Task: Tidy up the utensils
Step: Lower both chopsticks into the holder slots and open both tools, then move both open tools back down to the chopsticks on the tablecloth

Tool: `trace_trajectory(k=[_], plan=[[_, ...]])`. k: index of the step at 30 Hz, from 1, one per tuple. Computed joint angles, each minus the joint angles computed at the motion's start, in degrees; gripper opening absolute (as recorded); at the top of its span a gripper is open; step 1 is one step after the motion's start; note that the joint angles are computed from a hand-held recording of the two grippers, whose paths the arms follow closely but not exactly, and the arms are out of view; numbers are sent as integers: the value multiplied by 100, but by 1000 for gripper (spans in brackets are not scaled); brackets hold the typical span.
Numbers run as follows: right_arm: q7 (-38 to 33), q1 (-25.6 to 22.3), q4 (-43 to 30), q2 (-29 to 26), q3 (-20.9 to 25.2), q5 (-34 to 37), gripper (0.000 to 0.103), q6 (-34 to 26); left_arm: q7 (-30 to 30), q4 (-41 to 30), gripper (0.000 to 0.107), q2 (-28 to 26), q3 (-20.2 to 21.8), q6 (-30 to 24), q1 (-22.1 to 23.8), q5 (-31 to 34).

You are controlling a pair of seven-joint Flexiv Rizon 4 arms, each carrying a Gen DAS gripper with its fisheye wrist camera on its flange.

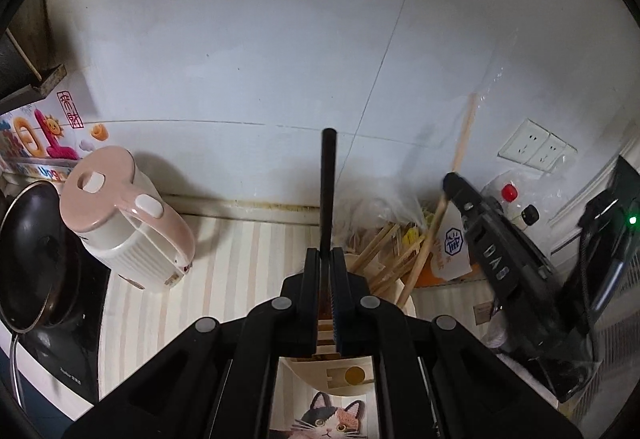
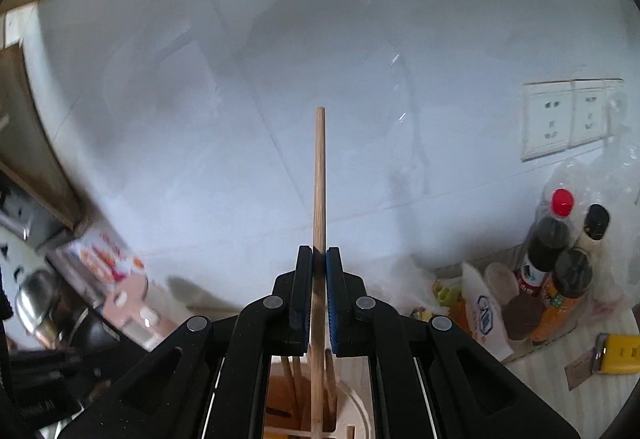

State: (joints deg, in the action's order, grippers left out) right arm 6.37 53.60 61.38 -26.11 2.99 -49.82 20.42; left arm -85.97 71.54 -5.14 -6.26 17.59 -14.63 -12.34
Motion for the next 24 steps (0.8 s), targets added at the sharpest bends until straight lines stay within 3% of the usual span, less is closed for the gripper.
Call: trace_trajectory(k=[3, 6, 11, 12, 13, 14, 15, 18, 19, 21, 24], plan=[[-169, 2, -46, -3, 55, 163, 7, -12, -77, -11, 8, 54, 8, -45, 6, -126], [-24, 78, 50, 72, -2, -45, 7, -95, -128, 58, 9, 80, 19, 160, 1, -64], [358, 162, 245, 140, -109, -610, 7, -105, -296, 27, 10, 26, 22, 32, 11, 36], [442, 167, 269, 136, -114, -715, 7, -98, -341, 51, 20, 44, 30, 61, 2, 118], [523, 187, 304, 136, -130, -847, 7, -123, -425, 82, 45, 73, 43, 108, -12, 269], [623, 199, 395, 153, -145, -1017, 7, -90, -491, 126, 61, 107, 53, 177, -22, 387], [651, 192, 450, 150, -129, -1109, 7, -59, -548, 191, 85, 150, 72, 293, -25, 508], [441, 64, 607, 174, 31, -1022, 8, 201, -741, 467, 88, 341, 115, 856, -34, 1078], [309, -2, 626, 182, 116, -838, 10, 306, -827, 512, 95, 377, 118, 952, -24, 1277], [162, -46, 669, 269, 247, -468, 42, 321, -989, 606, 103, 444, 118, 1103, -1, 1549], [348, 52, 875, 537, 320, -450, 45, 82, -1040, 803, 103, 611, 126, 1287, 36, 1700]])
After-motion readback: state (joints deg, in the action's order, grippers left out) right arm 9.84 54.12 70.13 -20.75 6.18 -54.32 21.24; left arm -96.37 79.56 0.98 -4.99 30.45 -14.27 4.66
